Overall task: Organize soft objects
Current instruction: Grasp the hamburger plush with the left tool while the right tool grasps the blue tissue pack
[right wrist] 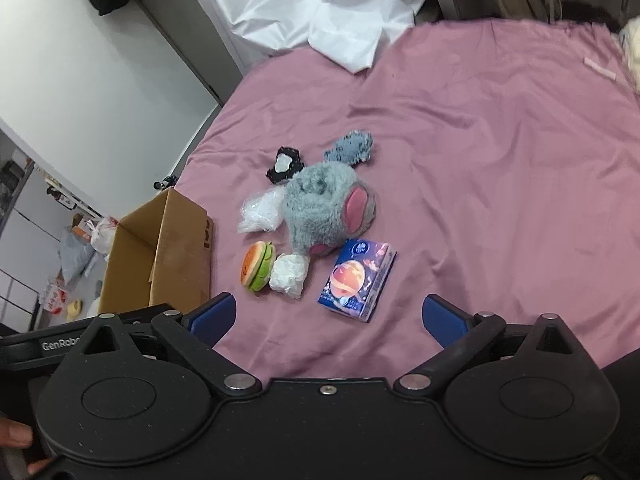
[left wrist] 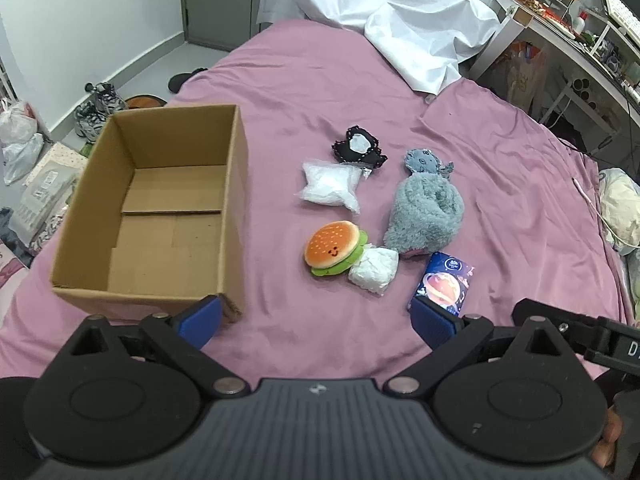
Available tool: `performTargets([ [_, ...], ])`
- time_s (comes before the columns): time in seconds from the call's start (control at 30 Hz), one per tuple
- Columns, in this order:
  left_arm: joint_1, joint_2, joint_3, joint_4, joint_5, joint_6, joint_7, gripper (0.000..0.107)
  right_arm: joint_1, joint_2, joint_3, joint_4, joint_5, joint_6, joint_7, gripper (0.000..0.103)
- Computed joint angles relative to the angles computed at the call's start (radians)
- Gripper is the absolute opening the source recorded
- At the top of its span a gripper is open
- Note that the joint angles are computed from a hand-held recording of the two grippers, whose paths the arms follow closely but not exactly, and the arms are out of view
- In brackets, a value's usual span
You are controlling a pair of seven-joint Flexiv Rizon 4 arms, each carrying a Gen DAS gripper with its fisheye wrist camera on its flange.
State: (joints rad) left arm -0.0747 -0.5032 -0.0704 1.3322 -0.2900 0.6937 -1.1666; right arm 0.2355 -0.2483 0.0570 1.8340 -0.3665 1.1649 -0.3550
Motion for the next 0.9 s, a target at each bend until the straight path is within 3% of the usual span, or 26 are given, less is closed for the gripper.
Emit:
performTargets([
  [0.2,-0.001,-0.041,-0.018,-0.027,-0.025,0.009,-0.003,0.097,-0.009,-0.032,0.009,-0.031,0.061,-0.007,-0.016,0.093],
  [0.37,-0.011,-0.085,-0.019,-0.072,-0.025,0.001,-0.024,0.083,-0.019,-0.056,0.011,-0.053,0.113,-0.001,-0.015,0.085],
  [0.9,-0.04,-0.238,-0.02,-0.235,0.004,-0.035,-0.095,0.068,-0.038,-0.155,0.016,-0.161,0.24,-0.043,-0.02,0.084],
])
